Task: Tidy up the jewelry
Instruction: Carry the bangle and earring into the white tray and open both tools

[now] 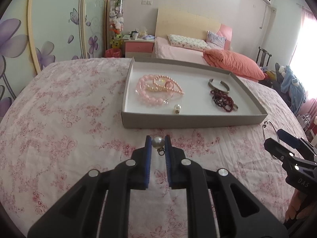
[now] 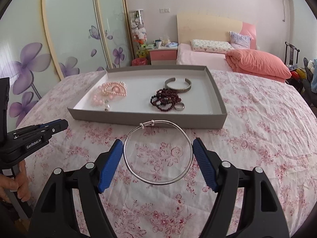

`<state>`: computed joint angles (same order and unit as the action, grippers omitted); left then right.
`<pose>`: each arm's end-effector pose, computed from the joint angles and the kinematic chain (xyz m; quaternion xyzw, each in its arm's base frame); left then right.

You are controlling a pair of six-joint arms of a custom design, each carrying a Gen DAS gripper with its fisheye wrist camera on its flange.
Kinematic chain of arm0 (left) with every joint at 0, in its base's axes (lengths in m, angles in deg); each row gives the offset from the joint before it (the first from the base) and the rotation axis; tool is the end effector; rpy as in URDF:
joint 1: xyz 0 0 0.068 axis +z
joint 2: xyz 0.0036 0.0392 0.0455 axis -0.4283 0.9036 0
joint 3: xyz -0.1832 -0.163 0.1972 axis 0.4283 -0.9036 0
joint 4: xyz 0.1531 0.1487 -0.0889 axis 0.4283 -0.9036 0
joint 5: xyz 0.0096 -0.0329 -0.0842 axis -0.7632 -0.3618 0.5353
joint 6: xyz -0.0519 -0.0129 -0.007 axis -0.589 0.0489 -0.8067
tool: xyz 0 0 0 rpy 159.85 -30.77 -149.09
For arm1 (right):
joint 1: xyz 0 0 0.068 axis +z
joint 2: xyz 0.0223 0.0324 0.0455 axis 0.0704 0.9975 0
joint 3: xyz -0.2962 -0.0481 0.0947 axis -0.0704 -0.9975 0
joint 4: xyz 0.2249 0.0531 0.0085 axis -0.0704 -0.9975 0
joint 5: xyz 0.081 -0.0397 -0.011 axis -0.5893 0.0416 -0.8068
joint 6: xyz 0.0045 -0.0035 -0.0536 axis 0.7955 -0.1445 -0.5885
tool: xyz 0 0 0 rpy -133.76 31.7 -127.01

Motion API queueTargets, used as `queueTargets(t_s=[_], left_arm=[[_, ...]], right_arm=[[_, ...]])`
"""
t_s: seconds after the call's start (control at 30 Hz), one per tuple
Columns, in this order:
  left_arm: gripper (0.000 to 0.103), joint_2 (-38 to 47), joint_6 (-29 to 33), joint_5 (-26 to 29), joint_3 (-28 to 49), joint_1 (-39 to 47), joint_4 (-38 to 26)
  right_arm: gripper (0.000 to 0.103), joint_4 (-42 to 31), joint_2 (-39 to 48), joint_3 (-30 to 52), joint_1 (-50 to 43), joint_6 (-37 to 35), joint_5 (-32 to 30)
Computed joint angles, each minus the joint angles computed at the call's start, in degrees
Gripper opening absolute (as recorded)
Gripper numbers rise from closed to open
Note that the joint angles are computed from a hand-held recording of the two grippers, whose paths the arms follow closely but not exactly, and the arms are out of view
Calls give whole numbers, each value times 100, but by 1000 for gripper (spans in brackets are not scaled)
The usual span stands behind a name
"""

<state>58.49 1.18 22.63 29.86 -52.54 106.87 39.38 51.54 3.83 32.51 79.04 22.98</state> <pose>0.2462 -0.1301 0.1662 0.2043 0.8972 -0.1457 0.3635 0.1331 0.0531 0.1698 0.1310 0.8902 0.0005 0.4364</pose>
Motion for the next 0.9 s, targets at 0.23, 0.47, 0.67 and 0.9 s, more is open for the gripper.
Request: queueTargets(t_s=[0.23,0.47,0.67,0.9], left_arm=[[14,-401,7,-144,-190,-114,256],[14,-807,-1,-337,-384,-280,502],[14,-1017,39,-558,-487,-485,744],[14,-1147,88,-751,-507,-707,917]], right_arm=[[73,-137,-320,60,408,46,557],[73,-171,-634,78,784,45,1104],[73,-106,-868,79,1105,-26,1640],[73,110,-1035,70,1016,-297,1751]])
